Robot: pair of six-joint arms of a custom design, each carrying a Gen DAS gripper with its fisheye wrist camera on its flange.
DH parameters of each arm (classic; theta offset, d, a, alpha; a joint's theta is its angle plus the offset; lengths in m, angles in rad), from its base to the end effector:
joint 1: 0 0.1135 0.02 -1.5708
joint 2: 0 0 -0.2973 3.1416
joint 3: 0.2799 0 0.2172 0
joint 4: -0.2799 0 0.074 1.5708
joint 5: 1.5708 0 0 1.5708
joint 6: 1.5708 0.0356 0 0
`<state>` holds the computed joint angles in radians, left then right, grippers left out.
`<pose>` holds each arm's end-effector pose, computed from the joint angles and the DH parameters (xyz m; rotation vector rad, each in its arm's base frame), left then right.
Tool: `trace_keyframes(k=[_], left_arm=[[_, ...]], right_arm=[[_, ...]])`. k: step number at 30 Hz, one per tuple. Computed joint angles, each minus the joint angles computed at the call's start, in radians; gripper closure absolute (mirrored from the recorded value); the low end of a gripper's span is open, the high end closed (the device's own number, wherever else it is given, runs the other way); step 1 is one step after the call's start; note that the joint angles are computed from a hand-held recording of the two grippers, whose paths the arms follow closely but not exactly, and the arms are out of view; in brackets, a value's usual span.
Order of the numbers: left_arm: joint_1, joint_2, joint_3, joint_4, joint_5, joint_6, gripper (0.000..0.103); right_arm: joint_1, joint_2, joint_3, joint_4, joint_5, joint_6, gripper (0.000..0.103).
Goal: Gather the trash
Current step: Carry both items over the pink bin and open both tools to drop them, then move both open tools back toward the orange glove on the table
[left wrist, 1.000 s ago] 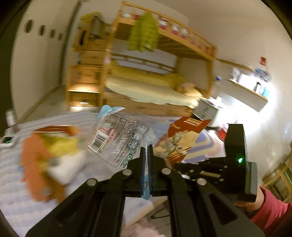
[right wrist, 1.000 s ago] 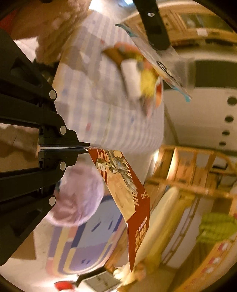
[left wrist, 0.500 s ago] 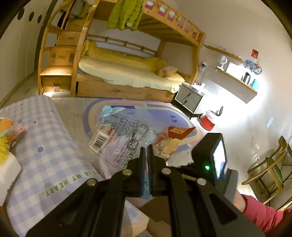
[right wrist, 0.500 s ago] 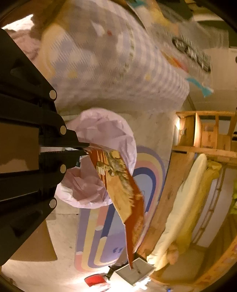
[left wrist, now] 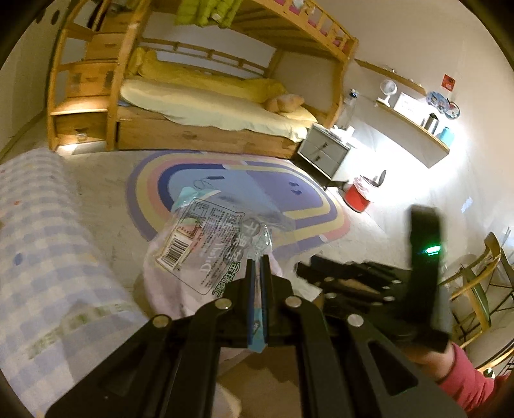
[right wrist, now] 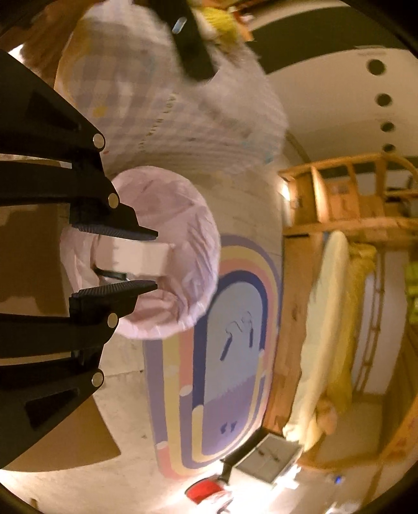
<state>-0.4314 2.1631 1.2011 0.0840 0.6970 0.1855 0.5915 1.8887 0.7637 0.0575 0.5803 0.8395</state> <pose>0.3713 -0.1961 0.1453 1.0172 2.1671 -0.9610 0.2658 0.1551 0.1425 0.4777 2.3492 -0.1355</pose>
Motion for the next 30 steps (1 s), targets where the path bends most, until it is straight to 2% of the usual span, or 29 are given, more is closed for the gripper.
trace_keyframes(k=[9, 11, 12, 13, 14, 21, 27, 30], left_arm=[[-0.104, 0.136, 0.185, -0.087, -0.055, -0.030, 0.093], [-0.106, 0.151, 0.201, -0.086, -0.071, -0.043, 0.077], [-0.102, 0.152, 0.197, -0.075, -0.081, -0.050, 0.074], [-0.095, 0.146, 0.185, -0.059, -0.091, -0.057, 0.067], [-0.090, 0.138, 0.175, -0.051, -0.095, -0.060, 0.065], [-0.007, -0.035, -0.017, 0.027, -0.167, 0.006, 0.059], [0.096, -0.180, -0.142, 0.027, -0.185, 0.066, 0.057], [0.165, -0.246, -0.187, 0.007, -0.162, 0.077, 0.052]], right_arm=[[0.009, -0.137, -0.089, -0.038, 0.089, 0.055, 0.074], [0.002, -0.146, -0.100, -0.034, 0.090, 0.059, 0.074], [0.002, -0.148, -0.102, -0.037, 0.091, 0.064, 0.074], [0.004, -0.148, -0.110, -0.033, 0.091, 0.071, 0.074], [0.008, -0.149, -0.114, -0.031, 0.091, 0.078, 0.074], [0.057, -0.173, -0.107, -0.025, 0.083, 0.103, 0.074], [0.152, -0.164, -0.010, -0.065, 0.079, 0.110, 0.073], [0.200, -0.134, 0.072, -0.095, 0.075, 0.096, 0.073]])
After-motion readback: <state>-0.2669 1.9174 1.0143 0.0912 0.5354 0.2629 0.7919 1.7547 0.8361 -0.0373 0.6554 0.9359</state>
